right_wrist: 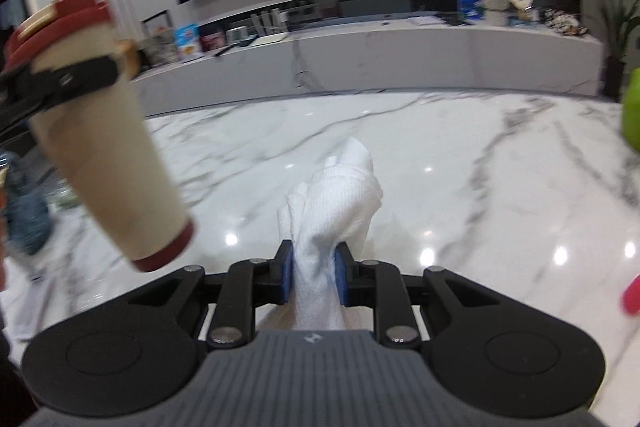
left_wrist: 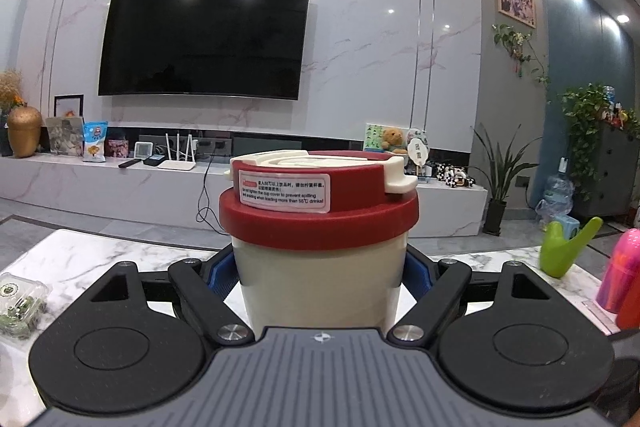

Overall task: Clean container
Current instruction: 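Pull the right gripper with the cloth away from the tumbler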

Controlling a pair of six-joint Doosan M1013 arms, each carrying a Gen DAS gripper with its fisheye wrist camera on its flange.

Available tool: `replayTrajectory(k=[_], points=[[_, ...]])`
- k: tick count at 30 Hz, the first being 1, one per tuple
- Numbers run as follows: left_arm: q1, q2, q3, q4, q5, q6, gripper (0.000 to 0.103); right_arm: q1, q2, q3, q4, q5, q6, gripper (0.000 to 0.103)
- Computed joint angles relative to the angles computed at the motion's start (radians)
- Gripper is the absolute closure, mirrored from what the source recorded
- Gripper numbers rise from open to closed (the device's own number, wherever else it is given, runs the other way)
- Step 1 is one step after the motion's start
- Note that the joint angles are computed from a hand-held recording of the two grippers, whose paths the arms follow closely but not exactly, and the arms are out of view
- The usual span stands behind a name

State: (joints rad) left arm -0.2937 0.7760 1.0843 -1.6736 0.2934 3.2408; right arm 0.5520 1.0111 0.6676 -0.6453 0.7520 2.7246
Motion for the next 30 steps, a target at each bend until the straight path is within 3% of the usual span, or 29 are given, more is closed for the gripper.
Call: replayTrajectory(k=[4,9,18,24,27,29,30], points=[[-0.006,0.016,-0.016,-0.025,-0.015,0.006,0.023,-0.022,0.012,-0.014,-0.033,0.030,0.015,0.079],[-0.011,0.035,-0.032,-0.130,-0.025,0.115,0.023,-0.028,0.014,-0.010,-0.088,0.036,0.046,0.078],[-0.016,0.058,-0.058,-0.128,-0.019,0.115,0.023,-0.053,0.019,0.022,-0.109,-0.063,0.013,0.077],[-0.017,0.070,-0.075,-0.096,-0.019,0.089,0.023,-0.069,0.028,0.027,-0.039,-0.099,-0.034,0.076],[-0.018,0.074,-0.080,-0.085,-0.018,0.092,0.023,-0.074,0.032,0.019,0.003,-0.097,-0.038,0.071],[-0.018,0.077,-0.082,-0.075,-0.016,0.089,0.023,-0.072,0.037,0.005,0.012,-0.077,-0.043,0.058],[-0.018,0.078,-0.083,-0.070,-0.016,0.088,0.023,-0.070,0.034,0.008,-0.007,-0.079,-0.024,0.056]])
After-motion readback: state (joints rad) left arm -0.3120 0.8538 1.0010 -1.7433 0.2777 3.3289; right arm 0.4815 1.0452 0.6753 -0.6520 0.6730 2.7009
